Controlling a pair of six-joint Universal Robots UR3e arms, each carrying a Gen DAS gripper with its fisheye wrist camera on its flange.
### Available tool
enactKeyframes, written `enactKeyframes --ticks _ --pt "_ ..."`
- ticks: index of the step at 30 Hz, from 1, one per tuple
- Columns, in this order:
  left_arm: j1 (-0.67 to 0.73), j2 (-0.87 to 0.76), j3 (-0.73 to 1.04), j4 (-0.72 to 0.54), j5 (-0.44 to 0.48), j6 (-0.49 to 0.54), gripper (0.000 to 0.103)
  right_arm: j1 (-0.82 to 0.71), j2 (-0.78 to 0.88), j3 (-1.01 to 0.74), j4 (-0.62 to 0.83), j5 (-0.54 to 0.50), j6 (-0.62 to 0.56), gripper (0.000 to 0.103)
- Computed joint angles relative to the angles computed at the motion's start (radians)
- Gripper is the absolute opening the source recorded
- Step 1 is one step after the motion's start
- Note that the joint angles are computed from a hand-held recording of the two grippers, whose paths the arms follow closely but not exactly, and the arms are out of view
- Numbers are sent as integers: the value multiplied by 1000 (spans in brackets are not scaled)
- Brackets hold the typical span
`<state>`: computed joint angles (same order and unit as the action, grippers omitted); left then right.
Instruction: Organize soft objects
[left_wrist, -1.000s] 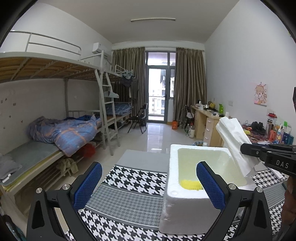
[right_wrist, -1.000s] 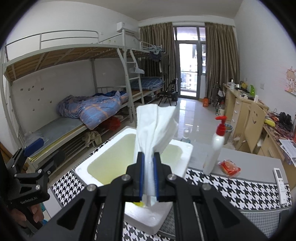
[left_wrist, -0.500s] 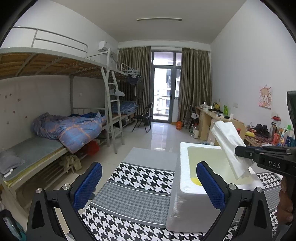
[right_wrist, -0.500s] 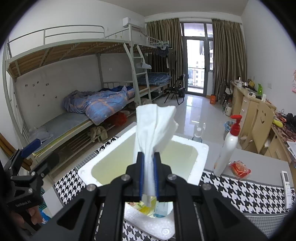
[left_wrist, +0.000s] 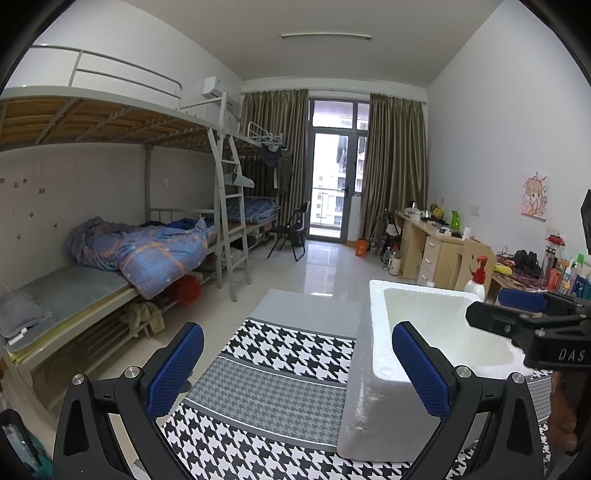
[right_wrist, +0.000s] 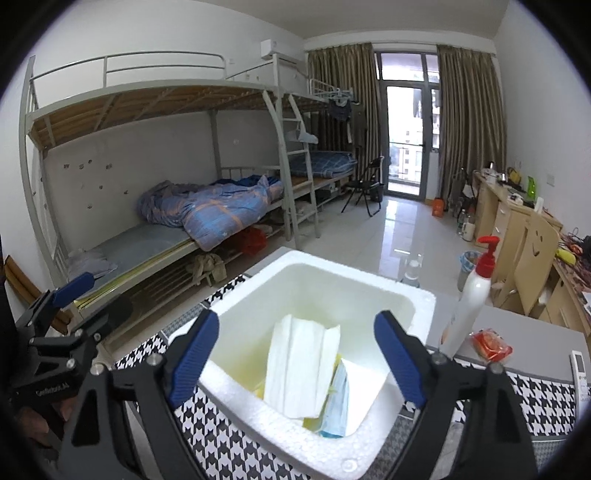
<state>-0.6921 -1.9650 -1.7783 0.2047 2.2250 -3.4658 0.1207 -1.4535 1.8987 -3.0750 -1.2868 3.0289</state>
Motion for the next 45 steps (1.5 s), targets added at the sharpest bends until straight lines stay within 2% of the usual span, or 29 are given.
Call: enactKeyframes --ticks 7,20,27,45 --pt "-6 27 -31 20 -4 15 102 3 -7 5 8 2 3 89" --pt "-65 36 -33 38 28 17 102 -59 -135 172 -99 39 29 89" --pt "-104 -7 30 49 38 52 102 -125 -219 255 -130 78 52 89" --pt "-167 -64 138 43 -18 87 102 -259 -407 409 -135 118 64 89"
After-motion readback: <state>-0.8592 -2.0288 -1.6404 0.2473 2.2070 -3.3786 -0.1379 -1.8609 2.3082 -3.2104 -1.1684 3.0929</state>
